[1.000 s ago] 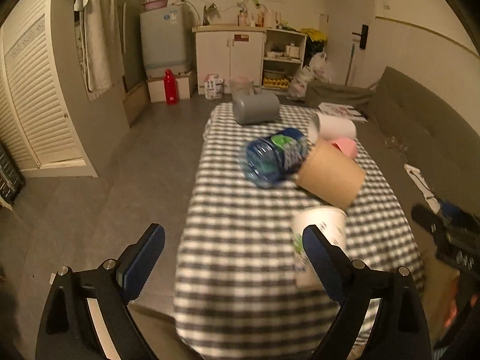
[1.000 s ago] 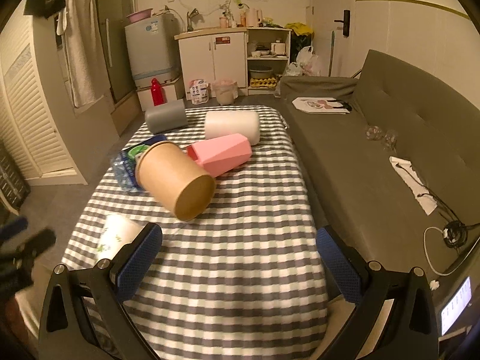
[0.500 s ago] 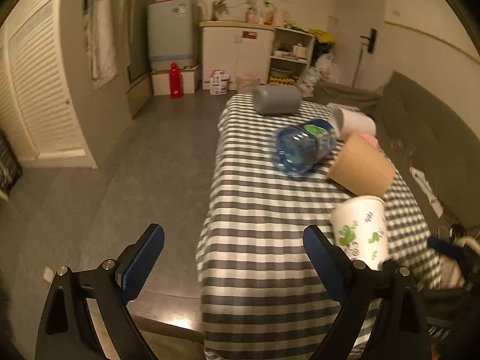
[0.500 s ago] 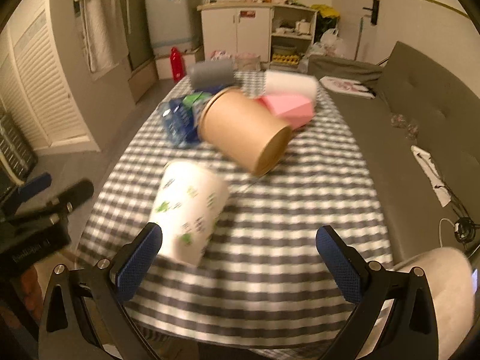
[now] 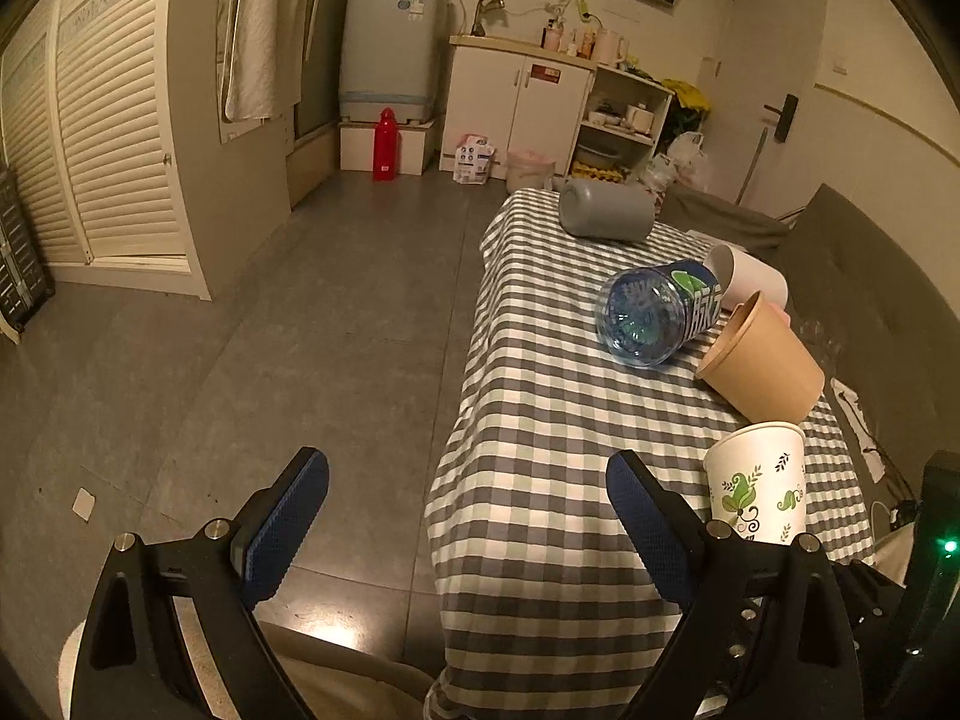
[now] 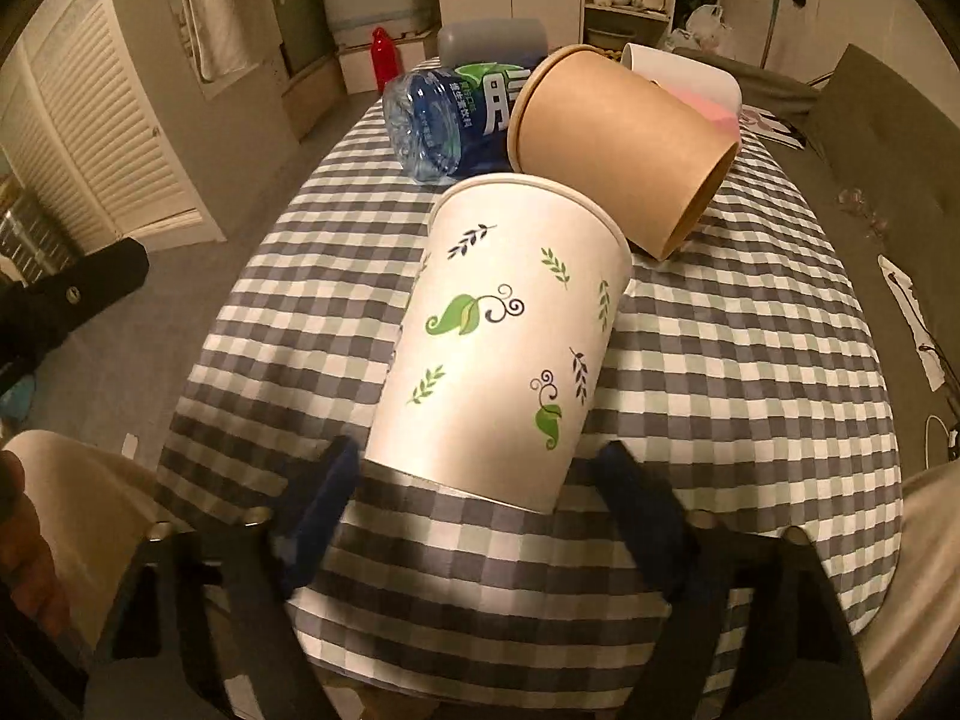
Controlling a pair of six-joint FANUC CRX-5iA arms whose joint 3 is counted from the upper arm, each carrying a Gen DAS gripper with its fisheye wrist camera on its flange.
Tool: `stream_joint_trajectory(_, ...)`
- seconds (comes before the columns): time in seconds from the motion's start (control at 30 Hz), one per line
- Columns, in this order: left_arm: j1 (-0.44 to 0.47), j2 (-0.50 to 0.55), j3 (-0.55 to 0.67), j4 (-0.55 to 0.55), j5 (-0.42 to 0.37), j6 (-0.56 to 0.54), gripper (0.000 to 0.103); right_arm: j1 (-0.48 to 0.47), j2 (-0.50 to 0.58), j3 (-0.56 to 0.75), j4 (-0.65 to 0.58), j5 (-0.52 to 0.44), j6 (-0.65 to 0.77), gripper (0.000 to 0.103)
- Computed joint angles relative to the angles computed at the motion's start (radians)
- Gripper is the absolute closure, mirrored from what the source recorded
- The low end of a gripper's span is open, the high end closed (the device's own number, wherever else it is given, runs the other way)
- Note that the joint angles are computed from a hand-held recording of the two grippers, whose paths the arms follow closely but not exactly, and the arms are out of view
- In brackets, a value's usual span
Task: Flip cup upside down
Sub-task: 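Rotate the held white cup with the right gripper until its rim faces up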
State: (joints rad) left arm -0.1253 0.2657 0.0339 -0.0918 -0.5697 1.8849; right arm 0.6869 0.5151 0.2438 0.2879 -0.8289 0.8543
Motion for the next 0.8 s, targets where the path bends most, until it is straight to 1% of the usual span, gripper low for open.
stream_joint_trajectory(0.07,-0.002,0.001,0.003,-0.004,-0.001,0.0,0.007,-0.003,-0.004,0.002,-0.011,0.005,0.014,0.041)
stream_joint_trajectory(0.13,-0.008,0.005,0.009,-0.016,-0.006,0.006,0.007,-0.004,-0.013,-0.001,-0.017,0.009,0.03,0.044)
stream_joint_trajectory(0.4,-0.036,0.02,0.048,-0.082,-0.041,0.055,0.007,-0.011,-0.084,-0.064,0.03,0.085,0.02,0.045)
stream_joint_trajectory(0.6,-0.045,0.024,0.059,-0.101,-0.054,0.068,0.007,-0.021,-0.122,-0.104,0.072,0.145,-0.014,0.046)
stream_joint_trajectory(0.7,-0.05,0.028,0.067,-0.112,-0.061,0.072,0.007,-0.026,-0.118,-0.098,0.073,0.138,-0.005,0.046)
stream_joint_trajectory(0.8,-0.052,0.027,0.067,-0.115,-0.061,0.071,0.007,-0.037,-0.114,-0.065,0.004,0.106,0.035,0.046)
